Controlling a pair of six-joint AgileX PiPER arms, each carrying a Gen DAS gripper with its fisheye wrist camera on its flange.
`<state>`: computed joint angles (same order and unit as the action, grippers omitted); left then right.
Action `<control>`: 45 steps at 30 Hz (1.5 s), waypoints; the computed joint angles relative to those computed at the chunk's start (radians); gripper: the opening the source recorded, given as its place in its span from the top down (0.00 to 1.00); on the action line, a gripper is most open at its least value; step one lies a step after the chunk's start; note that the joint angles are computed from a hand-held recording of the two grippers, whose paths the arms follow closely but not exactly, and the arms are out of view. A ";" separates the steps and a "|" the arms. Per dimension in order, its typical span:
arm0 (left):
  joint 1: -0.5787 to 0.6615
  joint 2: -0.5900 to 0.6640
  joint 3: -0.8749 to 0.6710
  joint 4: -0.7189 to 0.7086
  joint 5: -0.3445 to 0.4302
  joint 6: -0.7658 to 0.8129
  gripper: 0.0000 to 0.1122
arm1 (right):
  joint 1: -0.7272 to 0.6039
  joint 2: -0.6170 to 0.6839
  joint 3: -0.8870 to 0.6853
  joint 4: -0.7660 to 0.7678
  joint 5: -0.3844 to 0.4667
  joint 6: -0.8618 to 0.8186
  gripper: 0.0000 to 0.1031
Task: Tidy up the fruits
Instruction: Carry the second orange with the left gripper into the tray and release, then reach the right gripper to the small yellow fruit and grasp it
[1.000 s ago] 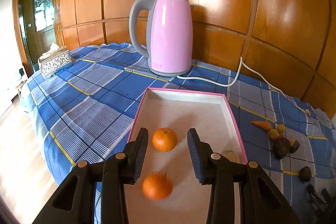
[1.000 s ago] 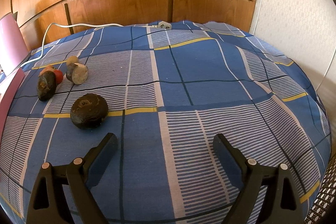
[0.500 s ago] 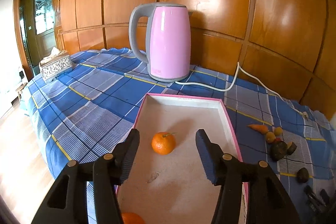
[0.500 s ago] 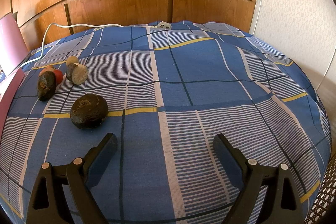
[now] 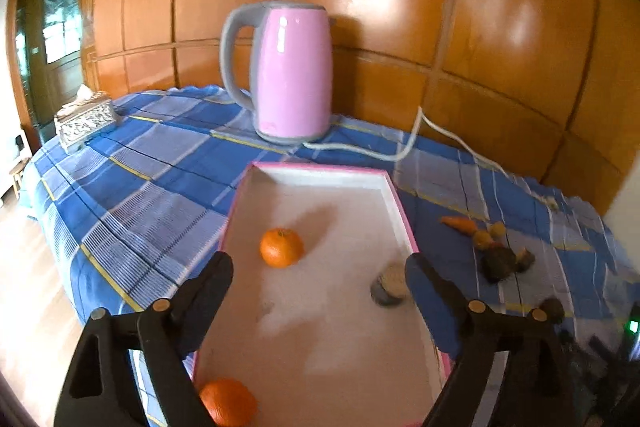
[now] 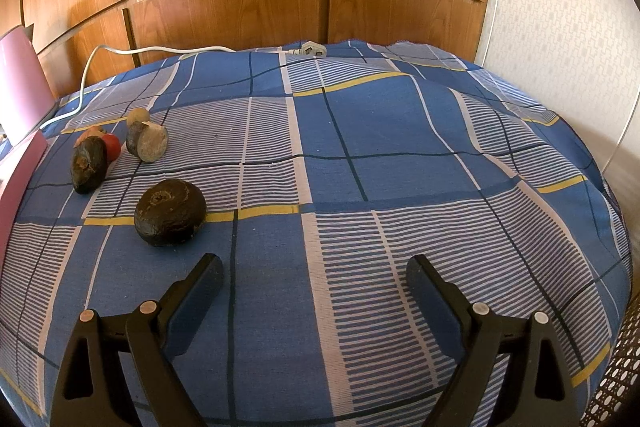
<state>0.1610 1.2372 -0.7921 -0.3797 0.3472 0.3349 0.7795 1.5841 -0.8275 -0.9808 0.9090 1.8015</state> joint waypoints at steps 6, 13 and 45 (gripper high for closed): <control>0.001 -0.031 0.083 -0.038 0.028 0.074 0.19 | -0.036 -0.014 -0.025 0.069 -0.023 -0.102 0.09; -0.030 -0.026 0.107 -0.046 0.023 0.085 0.19 | -0.110 -0.068 -0.094 0.199 -0.072 -0.327 0.29; 0.043 0.059 0.073 -0.334 0.099 0.380 0.19 | -0.323 0.682 -1.237 0.781 0.104 -1.249 0.58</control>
<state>0.2042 1.2963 -0.7192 -0.7136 0.4465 0.7149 0.4565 2.2664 -2.0648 -0.2002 1.0128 0.5521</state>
